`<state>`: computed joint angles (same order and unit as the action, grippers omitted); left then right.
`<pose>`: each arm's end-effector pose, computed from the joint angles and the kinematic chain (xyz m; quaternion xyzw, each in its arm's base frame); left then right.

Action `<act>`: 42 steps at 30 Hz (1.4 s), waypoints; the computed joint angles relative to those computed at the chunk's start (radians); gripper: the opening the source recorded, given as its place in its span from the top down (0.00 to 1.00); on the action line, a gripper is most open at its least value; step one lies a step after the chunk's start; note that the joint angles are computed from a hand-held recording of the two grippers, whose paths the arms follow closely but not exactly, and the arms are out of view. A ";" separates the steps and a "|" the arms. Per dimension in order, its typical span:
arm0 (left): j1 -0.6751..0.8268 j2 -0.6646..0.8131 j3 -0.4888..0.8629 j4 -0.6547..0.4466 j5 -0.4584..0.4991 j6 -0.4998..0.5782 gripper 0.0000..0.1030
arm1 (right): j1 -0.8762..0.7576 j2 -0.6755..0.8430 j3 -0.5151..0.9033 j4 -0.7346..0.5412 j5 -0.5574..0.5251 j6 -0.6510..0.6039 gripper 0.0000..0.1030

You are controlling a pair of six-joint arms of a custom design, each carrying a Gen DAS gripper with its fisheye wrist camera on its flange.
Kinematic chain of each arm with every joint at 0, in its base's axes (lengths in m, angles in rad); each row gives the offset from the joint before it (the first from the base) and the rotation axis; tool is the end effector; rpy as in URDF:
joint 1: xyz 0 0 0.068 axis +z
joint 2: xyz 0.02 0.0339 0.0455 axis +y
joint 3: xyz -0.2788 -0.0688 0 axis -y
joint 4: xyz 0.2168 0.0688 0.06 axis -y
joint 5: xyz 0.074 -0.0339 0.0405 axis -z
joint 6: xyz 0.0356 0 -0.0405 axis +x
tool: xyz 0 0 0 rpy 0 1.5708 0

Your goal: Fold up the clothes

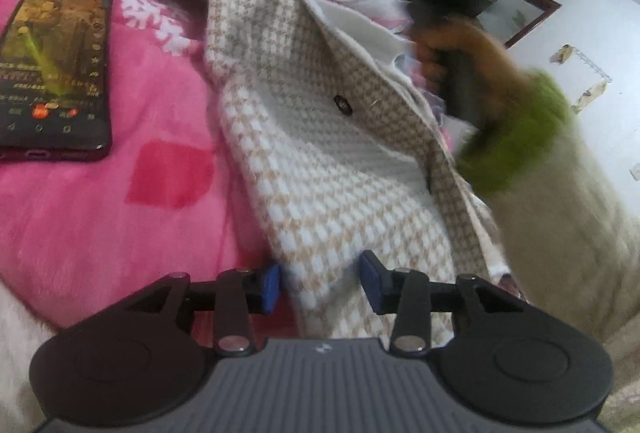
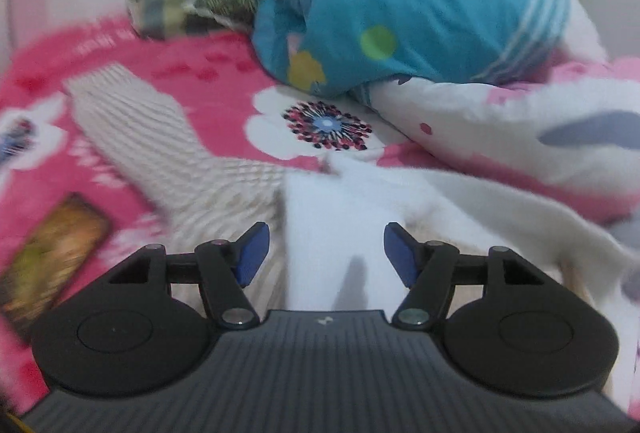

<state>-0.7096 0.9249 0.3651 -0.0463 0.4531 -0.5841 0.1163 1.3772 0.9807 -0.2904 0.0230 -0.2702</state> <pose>0.1073 -0.1127 0.2115 0.1581 0.8550 -0.4312 0.2408 0.2725 0.0310 0.2892 -0.1688 0.8880 -0.0432 0.4256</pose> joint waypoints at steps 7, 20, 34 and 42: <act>0.111 0.028 -0.078 0.108 0.139 0.032 0.86 | -0.043 0.318 0.246 -0.065 0.009 -0.003 0.89; 0.233 0.060 -0.143 0.190 0.311 0.059 0.89 | -0.798 0.434 0.017 0.283 -0.850 0.819 0.86; 0.308 0.083 -0.218 0.295 0.402 0.109 0.88 | -0.516 0.523 0.559 -0.123 -0.496 0.237 0.20; 0.334 0.118 -0.269 0.407 0.442 0.090 0.88 | -0.446 0.726 0.828 -0.230 -0.488 0.302 0.97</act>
<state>-0.3755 1.0432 0.0957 0.3609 0.8950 -0.4946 -0.3297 2.1032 1.8082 -0.5209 -0.4648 0.0316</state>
